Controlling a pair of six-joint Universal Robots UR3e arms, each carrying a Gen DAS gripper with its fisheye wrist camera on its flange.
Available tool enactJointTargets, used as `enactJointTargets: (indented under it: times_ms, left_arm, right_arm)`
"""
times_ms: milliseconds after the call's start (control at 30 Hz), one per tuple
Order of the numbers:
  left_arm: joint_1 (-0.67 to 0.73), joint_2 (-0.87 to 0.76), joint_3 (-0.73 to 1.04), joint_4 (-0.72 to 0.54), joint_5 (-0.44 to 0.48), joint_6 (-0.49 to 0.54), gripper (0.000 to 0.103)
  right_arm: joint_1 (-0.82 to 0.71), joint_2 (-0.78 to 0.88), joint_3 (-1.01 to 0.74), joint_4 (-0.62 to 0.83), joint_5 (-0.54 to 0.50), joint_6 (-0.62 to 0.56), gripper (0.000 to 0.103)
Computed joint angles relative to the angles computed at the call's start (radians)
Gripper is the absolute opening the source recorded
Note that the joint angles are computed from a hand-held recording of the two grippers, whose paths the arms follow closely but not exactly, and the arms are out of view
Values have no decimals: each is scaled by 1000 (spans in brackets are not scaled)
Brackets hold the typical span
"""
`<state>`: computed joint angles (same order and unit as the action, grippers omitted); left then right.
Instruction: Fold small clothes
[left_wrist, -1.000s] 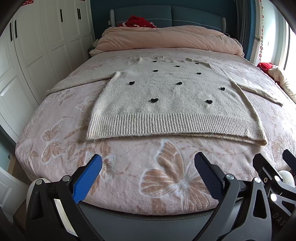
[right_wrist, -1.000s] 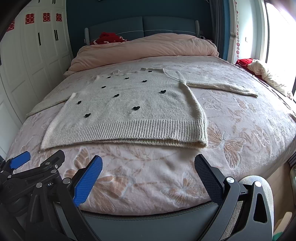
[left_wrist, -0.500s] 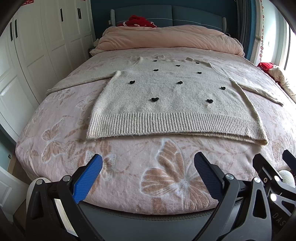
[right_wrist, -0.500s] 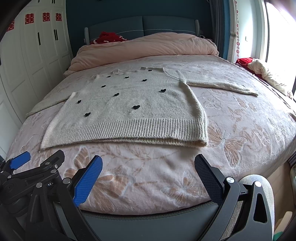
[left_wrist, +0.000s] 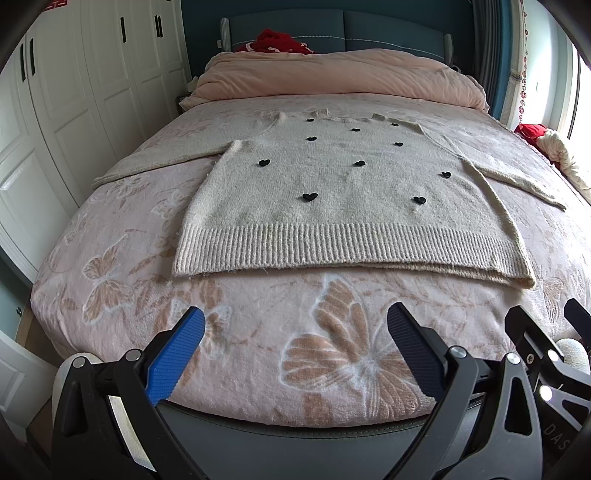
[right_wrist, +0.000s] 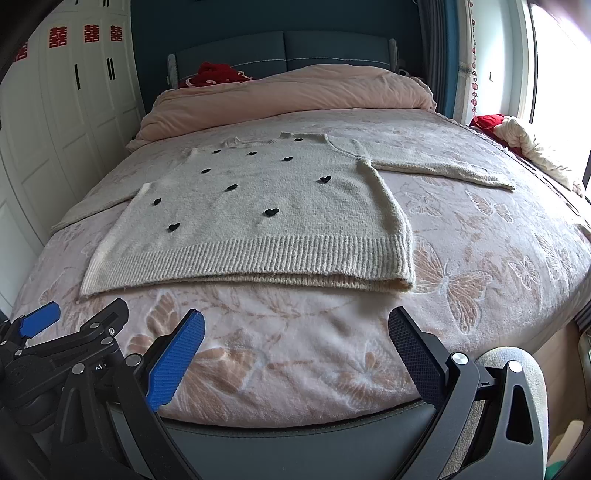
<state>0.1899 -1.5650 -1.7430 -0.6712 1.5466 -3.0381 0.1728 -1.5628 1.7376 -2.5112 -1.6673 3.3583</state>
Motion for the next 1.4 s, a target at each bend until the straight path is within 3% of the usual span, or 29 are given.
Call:
enactJointTargets:
  times_ms: [1400]
  left_arm:
    - [19, 28, -62, 30, -6, 17, 94]
  right_arm:
    - [-3, -6, 33, -14, 2, 6, 98]
